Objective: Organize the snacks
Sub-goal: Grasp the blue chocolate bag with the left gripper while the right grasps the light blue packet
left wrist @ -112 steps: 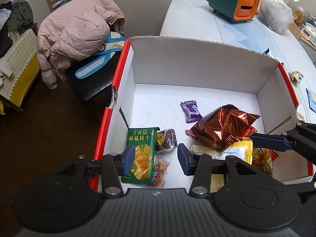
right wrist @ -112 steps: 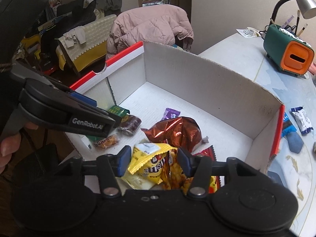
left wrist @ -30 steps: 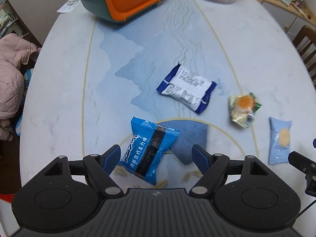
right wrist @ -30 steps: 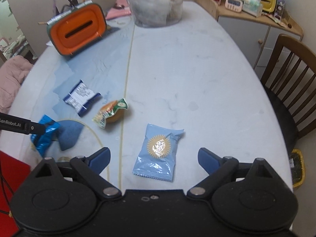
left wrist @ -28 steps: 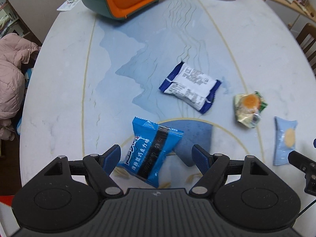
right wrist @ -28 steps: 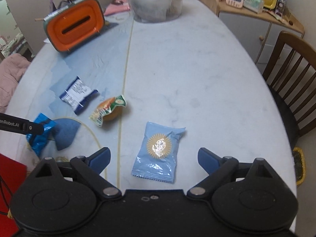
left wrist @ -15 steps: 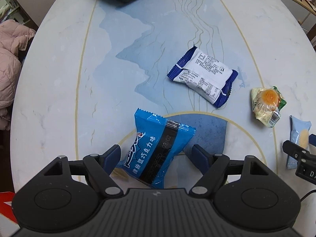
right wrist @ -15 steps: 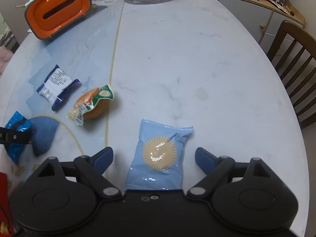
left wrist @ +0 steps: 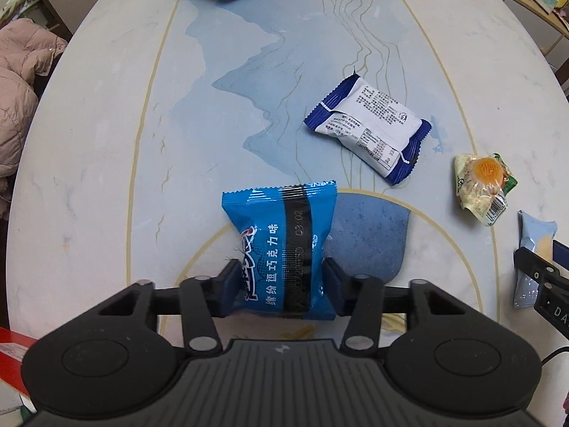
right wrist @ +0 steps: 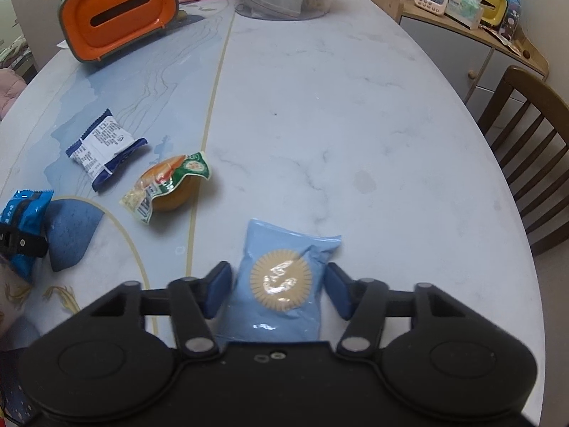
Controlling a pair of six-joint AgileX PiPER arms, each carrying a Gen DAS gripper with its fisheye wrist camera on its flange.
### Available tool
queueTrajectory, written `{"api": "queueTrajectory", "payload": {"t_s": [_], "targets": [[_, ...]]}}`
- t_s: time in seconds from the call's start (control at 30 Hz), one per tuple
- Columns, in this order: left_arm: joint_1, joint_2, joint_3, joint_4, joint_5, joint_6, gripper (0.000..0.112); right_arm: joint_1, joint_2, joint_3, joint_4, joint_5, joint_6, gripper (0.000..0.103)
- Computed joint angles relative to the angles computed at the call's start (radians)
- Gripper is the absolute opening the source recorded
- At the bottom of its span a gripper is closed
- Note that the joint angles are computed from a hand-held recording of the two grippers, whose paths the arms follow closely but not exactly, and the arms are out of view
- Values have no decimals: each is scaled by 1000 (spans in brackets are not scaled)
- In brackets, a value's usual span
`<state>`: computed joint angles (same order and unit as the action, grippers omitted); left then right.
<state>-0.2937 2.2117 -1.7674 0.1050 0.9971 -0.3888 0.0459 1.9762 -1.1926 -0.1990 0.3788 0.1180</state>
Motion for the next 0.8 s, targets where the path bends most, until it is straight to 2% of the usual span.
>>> {"api": "queueTrajectory", "payload": {"t_s": [0.1,0.33,0.8], "targets": [[-13,-16,26,16,-13,-24,41,-6,-9,14,17,-12,-15,48],[-26,-89,126,12,-66,-55,40,-36,-56,66,121,-25,-105,47],[-72,-331,322,-9,-140,-65,40,-47,-326,217,345,52,-391,47]]}}
